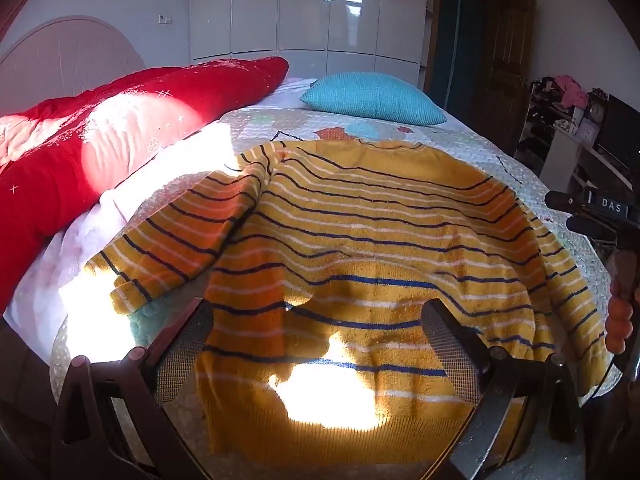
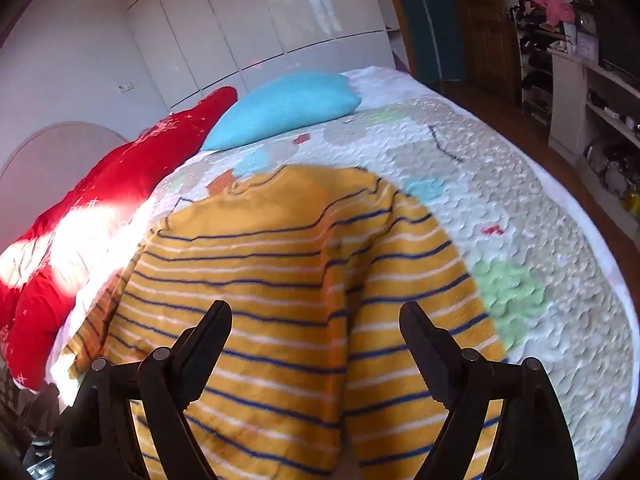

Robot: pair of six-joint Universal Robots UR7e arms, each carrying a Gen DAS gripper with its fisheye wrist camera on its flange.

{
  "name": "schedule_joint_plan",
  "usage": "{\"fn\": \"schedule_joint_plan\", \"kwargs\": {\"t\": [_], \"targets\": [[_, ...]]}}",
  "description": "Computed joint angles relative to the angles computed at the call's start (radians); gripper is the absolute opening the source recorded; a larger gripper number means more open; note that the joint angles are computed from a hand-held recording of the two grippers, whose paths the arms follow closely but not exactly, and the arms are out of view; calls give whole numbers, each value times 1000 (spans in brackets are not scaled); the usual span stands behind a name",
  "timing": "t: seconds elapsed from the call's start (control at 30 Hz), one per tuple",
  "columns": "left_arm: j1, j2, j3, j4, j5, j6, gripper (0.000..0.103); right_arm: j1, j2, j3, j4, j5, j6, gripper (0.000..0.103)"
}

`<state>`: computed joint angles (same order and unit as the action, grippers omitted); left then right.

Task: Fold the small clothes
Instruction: 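Grasp a sweater sleeve with the right gripper and pull it flat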

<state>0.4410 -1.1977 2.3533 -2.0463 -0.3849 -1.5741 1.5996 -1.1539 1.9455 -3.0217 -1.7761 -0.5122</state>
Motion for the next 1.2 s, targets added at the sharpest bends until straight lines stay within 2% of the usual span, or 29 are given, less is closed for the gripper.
{"fn": "schedule_joint_plan", "kwargs": {"t": [0.07,0.13,0.2,0.33,0.37,0.4,0.43,0.47,0.5,0.6,0.67,0.73,0.77,0.83,0.87,0.9,0.93,0.97,1.03,1.07,1.1,1.2], "targets": [[-4,-12,25,-65,-4,33,103,20,106,-156,54,-160,-21,90],[2,-13,48,-169,-14,96,103,8,209,-322,181,-260,3,90],[9,-16,52,-197,-24,114,103,-9,285,-450,279,-278,49,90],[22,-33,55,-179,-31,94,103,-41,388,-647,497,-211,153,88],[21,-40,53,-152,-31,74,103,-41,405,-663,498,-204,154,79],[24,-52,51,-121,-31,51,103,-35,410,-661,458,-207,115,55],[32,-63,48,-96,-31,38,103,-22,423,-666,443,-236,82,37],[35,-79,46,-63,-32,17,103,-16,424,-678,469,-223,69,9],[38,-92,46,-35,-32,-2,103,-10,427,-691,489,-214,61,10],[47,-135,44,49,-30,-60,103,37,465,-724,413,-325,-42,9],[54,-162,43,92,-27,-94,103,62,523,-806,372,-408,-84,9],[61,-186,47,114,-23,-118,103,73,585,-914,371,-456,-93,8],[64,-194,49,121,-23,-128,103,77,621,-963,334,-490,-120,4],[71,-201,49,139,-30,-153,103,94,734,-1120,259,-623,-186,4],[74,-204,48,143,-38,-161,103,93,765,-1180,284,-654,-166,5],[73,-209,50,142,-48,-163,103,86,765,-1198,351,-648,-104,7],[69,-214,53,140,-54,-164,103,74,730,-1174,414,-609,-32,8],[63,-219,57,148,-55,-171,103,67,677,-1114,436,-551,19,12],[49,-225,62,178,-51,-183,103,62,565,-946,386,-442,56,35],[44,-228,63,186,-52,-185,103,58,502,-850,358,-390,66,57],[38,-235,69,183,-52,-183,103,54,440,-750,330,-347,70,69],[19,-253,102,124,-52,-172,103,26,249,-487,298,-286,44,71]]}}
